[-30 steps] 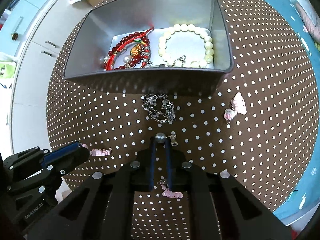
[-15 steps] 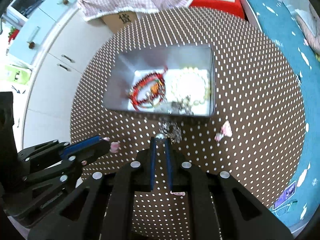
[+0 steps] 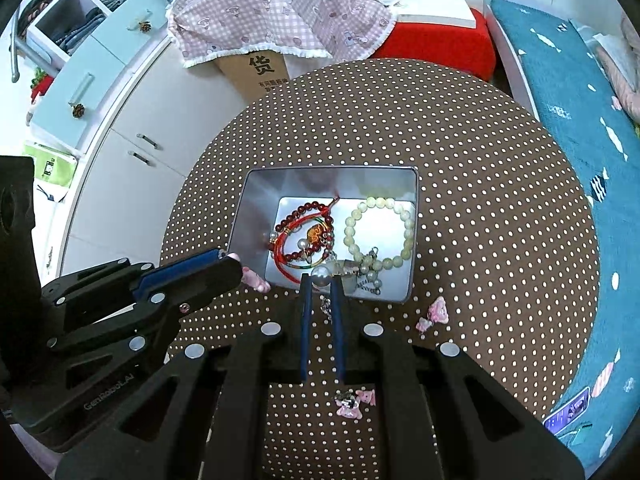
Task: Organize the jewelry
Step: 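Lower both held pieces into the tray and open both tools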
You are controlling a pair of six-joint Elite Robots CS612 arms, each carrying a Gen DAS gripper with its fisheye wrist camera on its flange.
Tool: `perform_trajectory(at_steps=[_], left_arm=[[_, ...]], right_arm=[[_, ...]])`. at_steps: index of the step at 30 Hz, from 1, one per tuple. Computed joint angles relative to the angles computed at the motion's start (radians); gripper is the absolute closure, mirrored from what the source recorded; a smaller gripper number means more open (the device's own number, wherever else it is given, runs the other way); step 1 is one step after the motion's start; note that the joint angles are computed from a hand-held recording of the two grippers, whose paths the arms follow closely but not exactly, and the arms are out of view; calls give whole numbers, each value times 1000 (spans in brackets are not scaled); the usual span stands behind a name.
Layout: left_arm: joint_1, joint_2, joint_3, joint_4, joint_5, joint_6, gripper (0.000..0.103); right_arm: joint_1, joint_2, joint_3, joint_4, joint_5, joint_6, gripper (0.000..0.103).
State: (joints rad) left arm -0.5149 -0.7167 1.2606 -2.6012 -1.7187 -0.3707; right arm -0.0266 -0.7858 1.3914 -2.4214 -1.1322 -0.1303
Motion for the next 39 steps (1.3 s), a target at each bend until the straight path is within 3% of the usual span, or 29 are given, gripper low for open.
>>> perform_trajectory(at_steps=[6, 8, 17, 26, 29, 39], left_arm=[[5, 25, -27, 30, 3, -2, 91], [6, 31, -36, 45, -1, 0, 91], [4, 23, -11, 51, -24, 23, 91], [-4, 12, 18, 45, -54, 49, 91], [-8, 12, 24, 47, -65, 55, 83], [-12, 48, -6, 108, -126, 38, 76]], right_arm=[[-5, 7, -16, 40, 0, -15, 89], [-7, 9, -18, 47, -6, -2, 81], [-24, -3, 7, 14, -52, 68, 67], [-34, -23, 48, 6, -92, 94, 63], [-35, -26, 58, 12, -99, 97, 62], [-32, -32, 83, 37, -141, 94, 60]])
